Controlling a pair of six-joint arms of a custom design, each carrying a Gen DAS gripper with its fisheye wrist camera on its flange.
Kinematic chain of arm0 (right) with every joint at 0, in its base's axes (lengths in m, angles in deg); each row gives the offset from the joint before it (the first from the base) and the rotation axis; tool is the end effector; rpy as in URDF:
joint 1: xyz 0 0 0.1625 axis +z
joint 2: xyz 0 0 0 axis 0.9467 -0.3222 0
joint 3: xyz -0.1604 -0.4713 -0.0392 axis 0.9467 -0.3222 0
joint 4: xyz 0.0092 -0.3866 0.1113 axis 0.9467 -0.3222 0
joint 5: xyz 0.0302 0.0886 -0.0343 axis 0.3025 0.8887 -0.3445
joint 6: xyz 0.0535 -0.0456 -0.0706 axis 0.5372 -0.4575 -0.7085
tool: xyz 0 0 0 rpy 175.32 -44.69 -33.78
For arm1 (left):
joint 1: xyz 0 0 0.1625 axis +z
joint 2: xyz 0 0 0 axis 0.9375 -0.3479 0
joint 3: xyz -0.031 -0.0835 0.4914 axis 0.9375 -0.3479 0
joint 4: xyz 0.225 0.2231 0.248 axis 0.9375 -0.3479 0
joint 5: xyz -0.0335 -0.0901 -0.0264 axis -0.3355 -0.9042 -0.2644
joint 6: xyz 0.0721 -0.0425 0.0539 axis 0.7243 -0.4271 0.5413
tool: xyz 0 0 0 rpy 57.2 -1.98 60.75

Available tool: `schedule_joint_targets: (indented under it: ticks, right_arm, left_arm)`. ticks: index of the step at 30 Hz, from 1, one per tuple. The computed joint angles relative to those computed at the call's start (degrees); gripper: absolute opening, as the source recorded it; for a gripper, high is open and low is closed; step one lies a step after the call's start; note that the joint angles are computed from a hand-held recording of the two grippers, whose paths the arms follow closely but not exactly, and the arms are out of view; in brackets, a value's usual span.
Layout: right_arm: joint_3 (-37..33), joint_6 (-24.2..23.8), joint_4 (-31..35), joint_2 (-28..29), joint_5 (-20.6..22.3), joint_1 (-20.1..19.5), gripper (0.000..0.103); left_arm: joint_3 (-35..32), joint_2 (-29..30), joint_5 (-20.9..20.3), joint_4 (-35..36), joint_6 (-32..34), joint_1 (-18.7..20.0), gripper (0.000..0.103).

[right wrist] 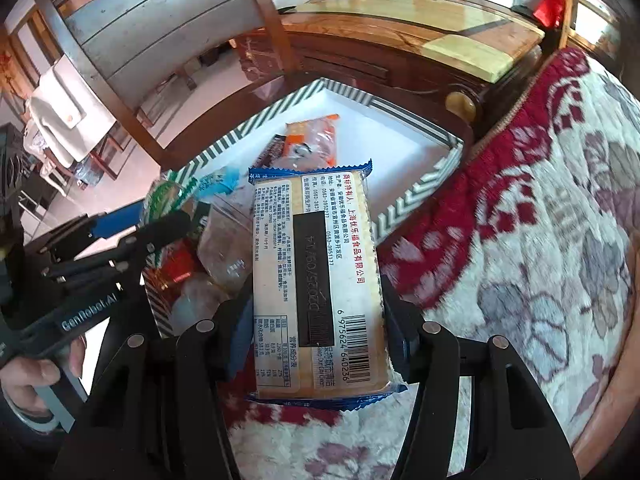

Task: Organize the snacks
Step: 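Carry the green Snoopy packet and white bar packet over the tray, then lower both packets into the tray and open both grippers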

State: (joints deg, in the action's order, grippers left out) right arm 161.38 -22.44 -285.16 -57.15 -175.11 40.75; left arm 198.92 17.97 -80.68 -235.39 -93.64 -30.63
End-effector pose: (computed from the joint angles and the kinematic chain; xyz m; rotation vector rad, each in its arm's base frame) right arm 0.2351 -0.3835 0.1409 0.2857 -2.5181 0.6320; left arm -0.2000 -0.4217 0.1649 0.6444 2.3957 -0.6273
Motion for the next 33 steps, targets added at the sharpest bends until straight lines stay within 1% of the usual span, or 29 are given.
schedule_joint_targets:
  ticks: [8,17,23,26,28,29,31,33]
  right_arm:
    - [-4.6,-0.6,2.4,3.0,1.2,-0.4,0.055]
    - [-10.1,-1.2,8.0,6.4,0.6,-1.7,0.055]
    - [-13.1,-2.6,9.7,8.1,-0.5,-1.8,0.055]
    - [-13.7,-2.1,9.8,8.5,-1.0,-1.9,0.055]
    - [-13.0,-1.2,8.2,8.2,0.4,-2.4,0.056]
    - [-12.7,-0.4,7.7,8.0,1.3,-2.7,0.058]
    - [-11.5,0.6,5.7,7.3,3.7,-3.3,0.06]
    - [-10.9,0.8,4.6,6.9,3.9,-3.1,0.061]
  left_arm:
    - [-0.4,0.5,0.2,0.0,0.0,2.0,0.055]
    - [-1.3,0.5,0.7,0.9,-0.3,4.4,0.055]
    - [-2.1,1.4,0.7,0.5,0.3,5.2,0.055]
    - [-2.3,1.9,1.0,0.3,-0.1,5.3,0.055]
    - [-2.3,2.0,1.3,0.5,-0.4,5.4,0.057]
    - [-2.3,2.1,1.5,0.6,-0.5,5.4,0.058]
    - [-2.1,2.1,2.0,0.6,-0.9,5.2,0.058]
    - [-2.1,2.0,2.5,1.0,-1.4,5.0,0.059]
